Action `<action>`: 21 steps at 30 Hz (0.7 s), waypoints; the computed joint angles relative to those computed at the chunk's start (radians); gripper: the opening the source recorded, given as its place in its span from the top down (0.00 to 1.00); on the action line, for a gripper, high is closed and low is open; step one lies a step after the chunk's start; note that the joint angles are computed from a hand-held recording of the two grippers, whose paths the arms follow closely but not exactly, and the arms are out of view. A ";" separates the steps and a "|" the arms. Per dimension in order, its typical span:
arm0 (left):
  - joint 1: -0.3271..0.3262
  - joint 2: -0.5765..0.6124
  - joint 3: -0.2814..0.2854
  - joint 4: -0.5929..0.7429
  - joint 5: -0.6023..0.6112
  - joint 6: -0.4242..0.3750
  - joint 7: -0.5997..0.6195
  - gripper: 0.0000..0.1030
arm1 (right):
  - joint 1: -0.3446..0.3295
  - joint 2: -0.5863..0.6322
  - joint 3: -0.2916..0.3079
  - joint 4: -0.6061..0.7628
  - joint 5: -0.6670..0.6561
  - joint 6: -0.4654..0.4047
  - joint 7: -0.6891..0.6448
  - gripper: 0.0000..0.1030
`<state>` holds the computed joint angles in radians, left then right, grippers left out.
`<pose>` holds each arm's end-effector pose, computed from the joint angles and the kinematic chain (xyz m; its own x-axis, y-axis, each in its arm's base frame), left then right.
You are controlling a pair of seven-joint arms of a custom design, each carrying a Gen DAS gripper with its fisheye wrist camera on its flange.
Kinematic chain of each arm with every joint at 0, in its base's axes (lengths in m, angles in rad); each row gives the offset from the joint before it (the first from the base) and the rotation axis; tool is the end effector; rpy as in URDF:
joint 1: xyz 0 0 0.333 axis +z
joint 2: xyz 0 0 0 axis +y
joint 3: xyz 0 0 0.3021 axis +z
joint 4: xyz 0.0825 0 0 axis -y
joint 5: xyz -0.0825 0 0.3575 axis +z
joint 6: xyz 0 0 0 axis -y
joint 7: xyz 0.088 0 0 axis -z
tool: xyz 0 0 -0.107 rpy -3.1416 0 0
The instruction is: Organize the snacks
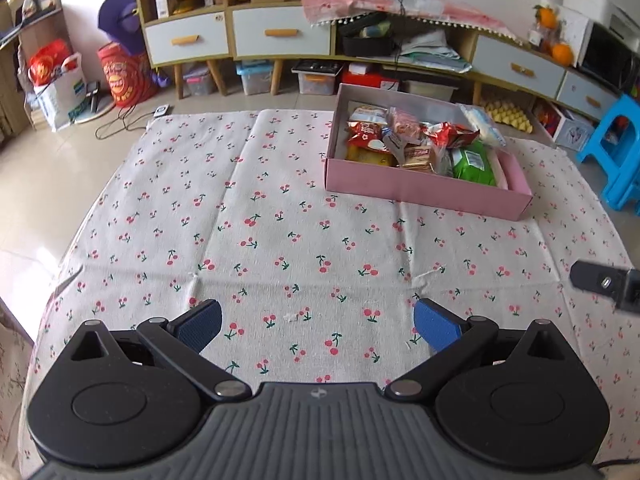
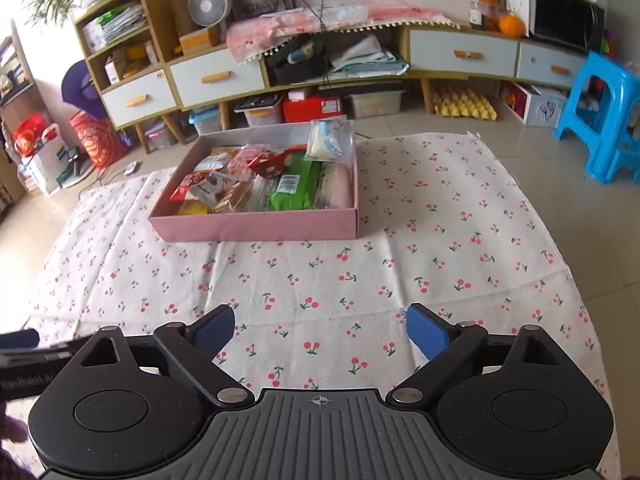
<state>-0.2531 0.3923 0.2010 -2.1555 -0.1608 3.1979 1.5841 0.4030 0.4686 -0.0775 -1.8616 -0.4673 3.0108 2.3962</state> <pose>0.5940 -0.0225 0.3034 0.0549 -0.9985 0.0067 -0.7877 -0.0475 -0.6142 0.6092 0.2467 0.3451 0.0181 -0.9883 -0.1518 -0.7743 0.0822 -0.6274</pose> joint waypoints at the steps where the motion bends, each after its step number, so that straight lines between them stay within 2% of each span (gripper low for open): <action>1: -0.009 0.001 0.008 0.002 0.001 -0.003 -0.005 0.01 | 0.002 0.006 0.002 0.008 -0.002 -0.008 -0.007 0.08; 9: -0.109 0.000 0.091 -0.016 0.002 0.027 -0.028 0.01 | -0.024 0.021 0.060 0.027 0.042 -0.028 -0.093 0.08; 16: -0.091 -0.006 0.066 -0.019 -0.009 0.011 -0.012 0.01 | -0.019 0.020 0.056 0.022 0.065 -0.030 -0.108 0.08; 21: -0.094 -0.010 0.071 -0.022 0.000 0.007 -0.021 0.01 | -0.010 0.018 0.045 0.019 0.066 -0.027 -0.097 0.08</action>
